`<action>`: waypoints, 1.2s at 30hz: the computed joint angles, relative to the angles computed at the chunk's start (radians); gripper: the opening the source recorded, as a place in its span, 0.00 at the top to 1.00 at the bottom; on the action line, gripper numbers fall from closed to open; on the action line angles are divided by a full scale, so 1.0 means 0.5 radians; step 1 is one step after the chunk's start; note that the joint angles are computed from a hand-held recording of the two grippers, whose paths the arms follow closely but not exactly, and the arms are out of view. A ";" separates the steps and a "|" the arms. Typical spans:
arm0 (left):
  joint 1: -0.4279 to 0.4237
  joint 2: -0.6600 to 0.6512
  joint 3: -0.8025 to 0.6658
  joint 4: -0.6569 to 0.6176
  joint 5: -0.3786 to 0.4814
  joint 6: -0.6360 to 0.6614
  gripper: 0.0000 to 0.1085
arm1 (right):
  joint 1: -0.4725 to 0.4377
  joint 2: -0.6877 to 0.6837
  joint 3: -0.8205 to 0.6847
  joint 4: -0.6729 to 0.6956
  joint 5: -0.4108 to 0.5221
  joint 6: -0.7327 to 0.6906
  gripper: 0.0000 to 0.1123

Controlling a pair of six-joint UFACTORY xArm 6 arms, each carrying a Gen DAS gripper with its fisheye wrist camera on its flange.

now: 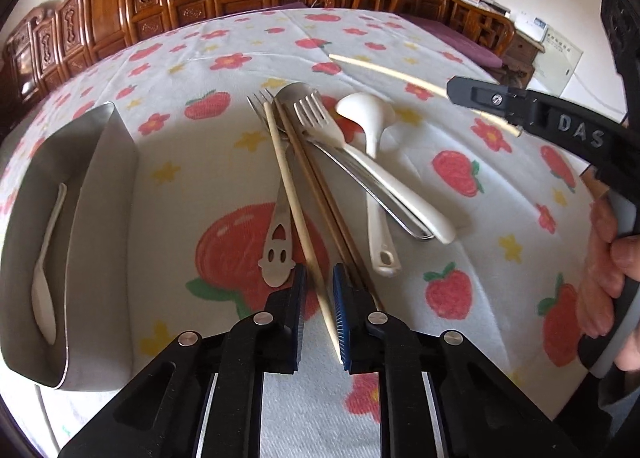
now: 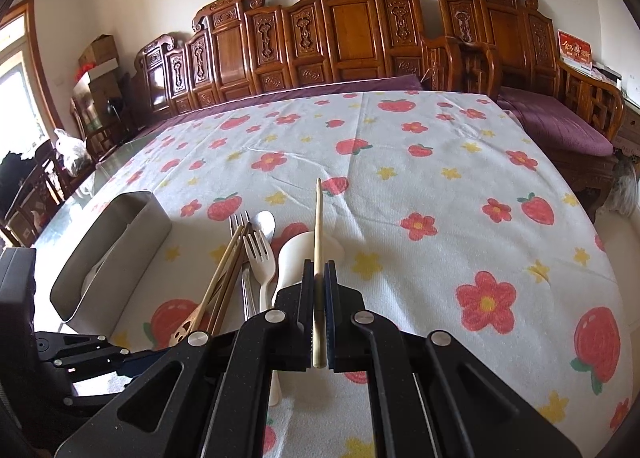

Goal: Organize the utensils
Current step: 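Grasp a wooden chopstick from the pile with each tool, then carry the chopsticks over the silver tray and open both tools to drop them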

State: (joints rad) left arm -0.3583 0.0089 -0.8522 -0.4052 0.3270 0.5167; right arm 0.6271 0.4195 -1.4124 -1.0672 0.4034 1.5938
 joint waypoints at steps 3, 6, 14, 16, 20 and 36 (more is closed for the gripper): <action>0.001 0.004 0.005 0.095 -0.021 -0.075 0.93 | 0.004 0.009 -0.013 -0.004 -0.011 -0.010 0.95; 0.016 -0.011 0.020 0.138 -0.033 -0.120 0.96 | 0.009 0.018 -0.028 0.004 -0.011 -0.029 0.95; 0.076 -0.147 0.061 -0.028 -0.057 0.038 0.96 | 0.042 0.033 -0.073 0.002 0.001 -0.049 0.95; 0.094 -0.185 0.065 -0.052 -0.060 0.073 0.96 | 0.054 0.035 -0.086 0.001 0.005 -0.053 0.95; 0.144 -0.257 0.060 -0.097 -0.035 0.142 0.96 | 0.089 0.042 -0.128 -0.009 0.009 -0.062 0.95; 0.419 -0.454 0.000 -0.211 0.151 0.368 0.96 | 0.279 0.118 -0.364 -0.083 0.089 -0.134 0.95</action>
State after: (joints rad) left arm -0.1485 -0.2180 -0.8521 -0.5105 0.4025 0.7009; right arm 0.7667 0.4784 -1.5945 -1.1087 0.4478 1.5268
